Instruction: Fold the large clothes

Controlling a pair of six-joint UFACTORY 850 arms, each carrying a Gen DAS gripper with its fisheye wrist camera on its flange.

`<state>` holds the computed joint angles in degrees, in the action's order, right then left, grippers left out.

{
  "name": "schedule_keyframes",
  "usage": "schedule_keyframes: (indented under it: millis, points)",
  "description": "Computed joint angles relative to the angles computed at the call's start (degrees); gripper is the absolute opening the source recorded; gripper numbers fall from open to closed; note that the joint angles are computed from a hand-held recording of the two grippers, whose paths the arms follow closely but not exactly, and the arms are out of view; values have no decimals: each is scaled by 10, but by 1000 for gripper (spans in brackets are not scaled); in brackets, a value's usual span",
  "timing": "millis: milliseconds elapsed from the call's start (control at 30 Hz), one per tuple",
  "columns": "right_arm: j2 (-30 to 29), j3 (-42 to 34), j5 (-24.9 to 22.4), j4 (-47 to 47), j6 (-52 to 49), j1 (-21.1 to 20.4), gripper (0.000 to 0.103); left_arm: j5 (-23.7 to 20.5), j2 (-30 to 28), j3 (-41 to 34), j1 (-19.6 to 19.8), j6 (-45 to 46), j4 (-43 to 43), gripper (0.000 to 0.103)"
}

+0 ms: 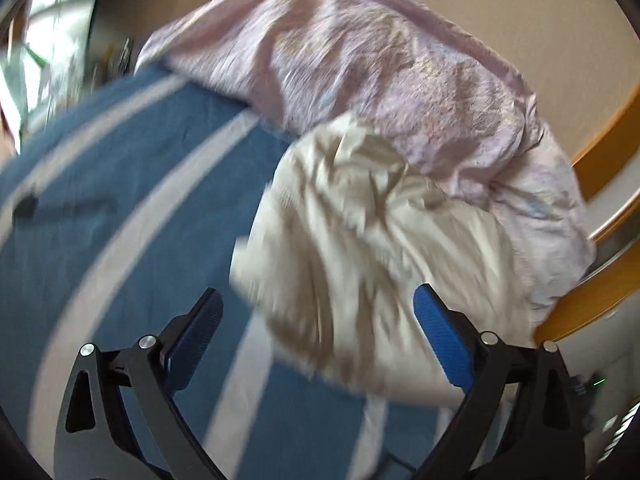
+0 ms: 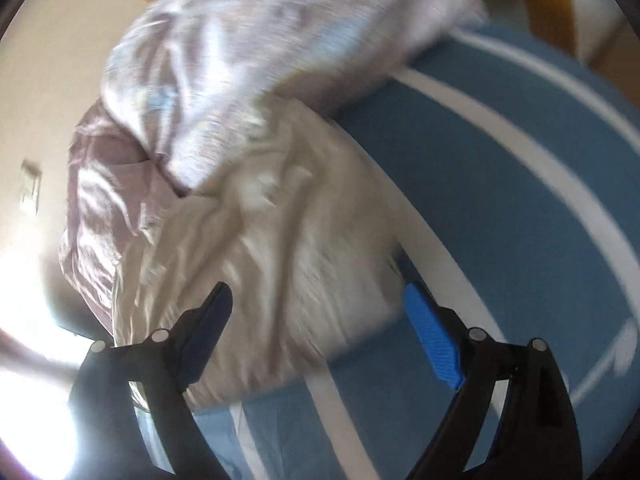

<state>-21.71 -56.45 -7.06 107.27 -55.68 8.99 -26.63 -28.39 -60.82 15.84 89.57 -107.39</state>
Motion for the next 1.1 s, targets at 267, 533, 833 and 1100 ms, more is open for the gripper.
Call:
schedule_keyframes:
  millis: [267,533,833,1100]
  points:
    - [-46,5,-125,60,44,-12,88,-34,-13,14,3,-115,41,98]
    - [-87,-1,-207,200,-37,-14,88,-96,-73,-21,1,-150,-6,98]
    - [-114,-14,-243,312,-120,-15,84,-133,-110,-43,0,-143,-83,81]
    - [-112,-2,-263,401,-239,-12,42,-198,-129,-42,9,-119,-145,47]
